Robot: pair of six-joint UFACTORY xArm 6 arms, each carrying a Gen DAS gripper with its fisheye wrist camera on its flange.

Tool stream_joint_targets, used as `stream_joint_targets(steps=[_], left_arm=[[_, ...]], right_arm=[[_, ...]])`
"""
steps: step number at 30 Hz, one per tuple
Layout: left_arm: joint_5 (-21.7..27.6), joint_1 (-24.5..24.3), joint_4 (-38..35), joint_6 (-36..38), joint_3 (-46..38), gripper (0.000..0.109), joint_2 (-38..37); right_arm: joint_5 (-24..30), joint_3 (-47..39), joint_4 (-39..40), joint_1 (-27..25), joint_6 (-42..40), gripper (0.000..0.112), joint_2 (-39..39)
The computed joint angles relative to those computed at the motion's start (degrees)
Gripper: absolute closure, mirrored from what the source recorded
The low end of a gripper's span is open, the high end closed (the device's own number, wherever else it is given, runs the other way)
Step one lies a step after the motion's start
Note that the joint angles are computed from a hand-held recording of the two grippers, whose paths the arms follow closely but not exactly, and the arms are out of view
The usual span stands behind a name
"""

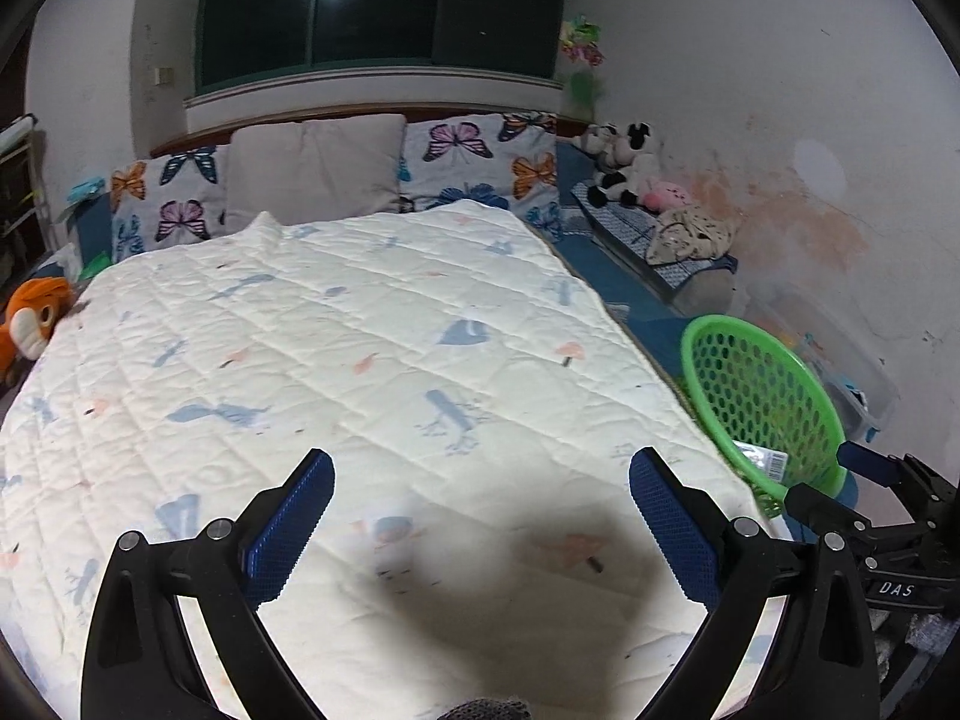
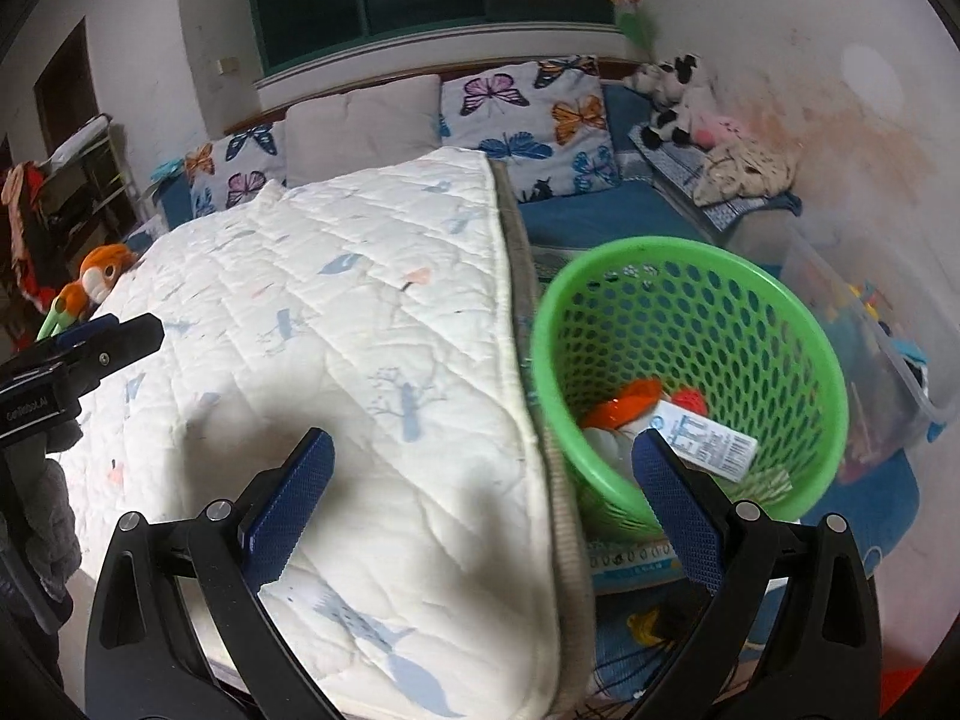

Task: Collect trash

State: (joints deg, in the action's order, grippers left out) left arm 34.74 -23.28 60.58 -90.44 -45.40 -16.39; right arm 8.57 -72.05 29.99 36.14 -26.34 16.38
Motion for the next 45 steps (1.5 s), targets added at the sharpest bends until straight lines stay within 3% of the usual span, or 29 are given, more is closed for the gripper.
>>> stream_joint_targets(steps=[17,22,31,45], left_arm=[[11.61,-4.05,1.84,-5.62,6.29,0.013,-8.92],[12.25,-3.96,1.55,-6.53,7.76,0.013,-10.64],[17.78,-5.73,1.81,-7.80,8.76,0.013,-11.96],[22.96,-7.30,2.45,-9.43,9.43,0.013,-13.48]], right_arm=[[-4.54,-0.37,10.56,5.50,-10.80,0.014,0.04],[-5.69,-0.71,13.32,6.54,-13.36,0.014,0.30],[-5.90,-2.47,23.21,8.35,-22.94,0.014,1.04],[-5.88,-4.62,30.41,10.08,-29.99,0.014,1.85]])
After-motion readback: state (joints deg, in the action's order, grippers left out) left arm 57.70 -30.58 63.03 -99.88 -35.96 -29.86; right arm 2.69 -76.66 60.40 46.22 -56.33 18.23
